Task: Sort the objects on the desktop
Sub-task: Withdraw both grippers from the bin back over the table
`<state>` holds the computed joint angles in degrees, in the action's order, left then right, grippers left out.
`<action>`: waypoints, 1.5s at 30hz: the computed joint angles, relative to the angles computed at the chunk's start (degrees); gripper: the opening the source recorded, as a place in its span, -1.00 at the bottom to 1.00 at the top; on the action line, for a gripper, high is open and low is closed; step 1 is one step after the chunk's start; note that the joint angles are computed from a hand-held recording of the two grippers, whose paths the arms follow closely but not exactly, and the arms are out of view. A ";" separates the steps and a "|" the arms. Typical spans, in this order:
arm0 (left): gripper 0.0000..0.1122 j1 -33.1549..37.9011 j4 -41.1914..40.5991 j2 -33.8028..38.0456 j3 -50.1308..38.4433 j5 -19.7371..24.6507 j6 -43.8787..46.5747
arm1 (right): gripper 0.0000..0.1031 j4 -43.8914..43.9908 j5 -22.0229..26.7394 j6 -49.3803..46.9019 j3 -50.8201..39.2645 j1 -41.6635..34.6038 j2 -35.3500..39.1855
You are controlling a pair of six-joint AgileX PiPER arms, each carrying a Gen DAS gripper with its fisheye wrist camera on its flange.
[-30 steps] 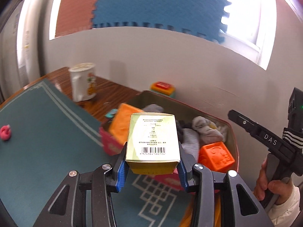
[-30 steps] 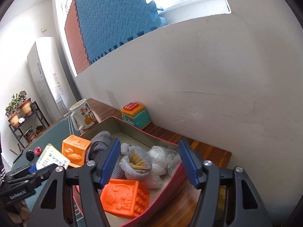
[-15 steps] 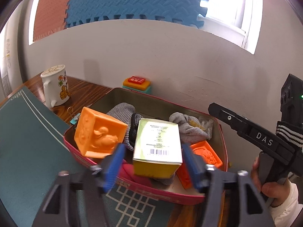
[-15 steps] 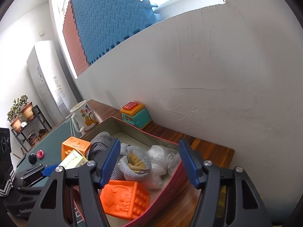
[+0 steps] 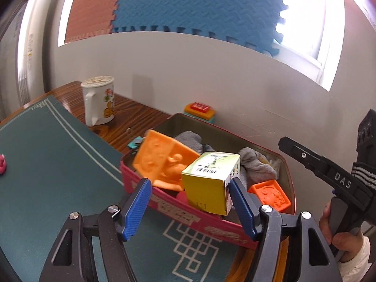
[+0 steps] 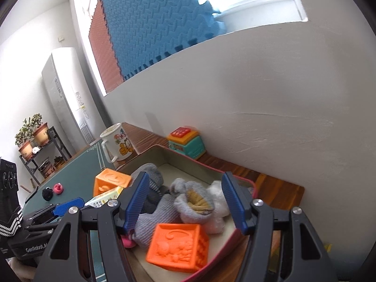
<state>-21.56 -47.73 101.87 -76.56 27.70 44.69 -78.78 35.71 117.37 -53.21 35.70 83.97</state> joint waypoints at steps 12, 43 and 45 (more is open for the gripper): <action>0.41 1.17 -0.41 -1.99 3.68 -1.41 1.89 | 0.36 2.11 3.97 -2.59 -4.54 5.97 2.30; 0.41 48.64 -2.29 1.47 -1.70 5.12 1.68 | 0.53 46.67 -2.47 -62.17 -63.54 10.85 42.61; 0.41 48.96 -0.32 4.93 -5.74 5.55 -0.28 | 0.53 50.24 -0.43 -66.41 -69.90 10.74 46.52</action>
